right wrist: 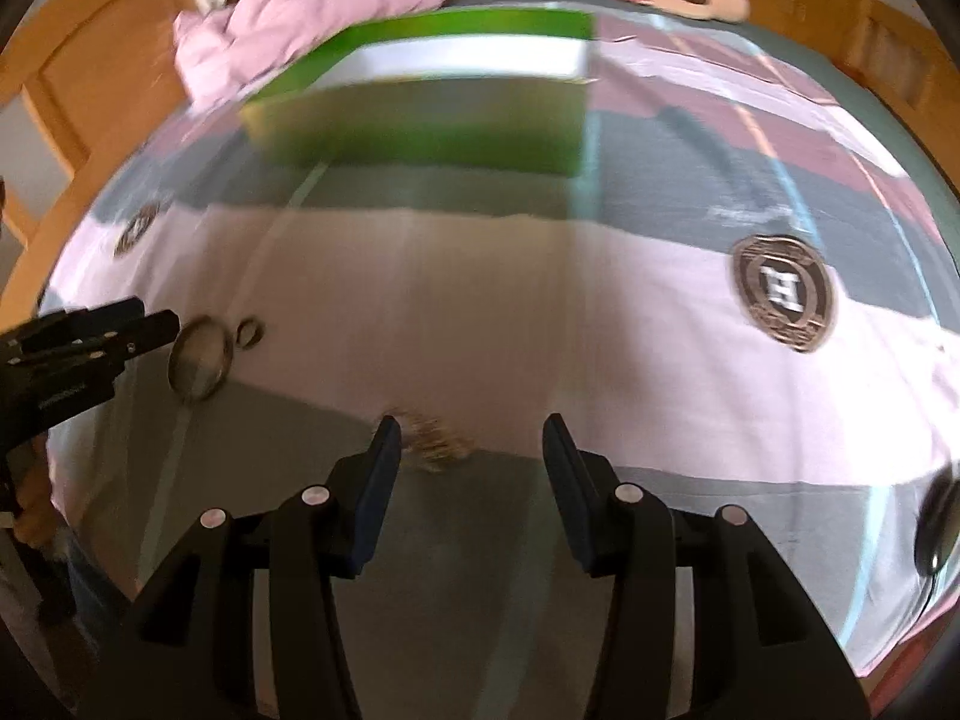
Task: Organize jewelry
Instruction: 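Move left gripper to the silver bangle while right gripper grasps the silver keyring, then grasp the silver bangle with left gripper and drop both items into the green box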
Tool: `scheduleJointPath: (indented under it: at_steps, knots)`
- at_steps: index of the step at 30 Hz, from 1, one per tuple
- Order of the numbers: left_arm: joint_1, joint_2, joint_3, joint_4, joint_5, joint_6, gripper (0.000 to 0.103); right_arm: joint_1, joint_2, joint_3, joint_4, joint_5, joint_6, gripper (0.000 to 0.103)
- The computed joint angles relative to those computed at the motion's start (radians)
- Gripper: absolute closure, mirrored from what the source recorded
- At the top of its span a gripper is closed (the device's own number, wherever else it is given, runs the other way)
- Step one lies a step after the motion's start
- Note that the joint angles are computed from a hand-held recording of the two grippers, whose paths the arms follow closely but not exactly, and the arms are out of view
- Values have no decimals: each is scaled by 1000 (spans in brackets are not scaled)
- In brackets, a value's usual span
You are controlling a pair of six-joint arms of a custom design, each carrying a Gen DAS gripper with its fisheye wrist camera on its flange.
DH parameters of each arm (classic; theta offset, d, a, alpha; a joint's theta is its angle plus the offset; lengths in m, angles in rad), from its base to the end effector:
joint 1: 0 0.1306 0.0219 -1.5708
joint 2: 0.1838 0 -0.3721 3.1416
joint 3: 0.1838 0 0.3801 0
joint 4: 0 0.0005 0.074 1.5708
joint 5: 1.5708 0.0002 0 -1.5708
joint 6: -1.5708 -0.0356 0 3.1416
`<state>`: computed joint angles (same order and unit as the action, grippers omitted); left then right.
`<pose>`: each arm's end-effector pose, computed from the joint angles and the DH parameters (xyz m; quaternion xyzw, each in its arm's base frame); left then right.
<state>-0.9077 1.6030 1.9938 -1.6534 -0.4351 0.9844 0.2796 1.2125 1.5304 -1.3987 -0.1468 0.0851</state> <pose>0.3101 -0.3734 0.5375 -0.0701 0.9629 0.0032 0.2606 0.3539 0.1065 0.5194 -0.1929 0.9483 0.0943 0.2339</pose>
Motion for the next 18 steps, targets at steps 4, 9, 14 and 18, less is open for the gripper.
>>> scheduleJointPath:
  at_steps: [4,9,14,18]
  knots:
    - [-26,-26,-47,22,4,-5,40,45,6,-24,0,16,8,83]
    - [-38,-16,-54,42,18,-27,32,15,-3,-30,-9,-4,3,89]
    - [-33,16,-34,50,40,-46,31,-44,-6,-29,-11,9,15,89]
    - [-21,29,-39,51,61,-46,31,-63,-4,-29,-16,16,22,89]
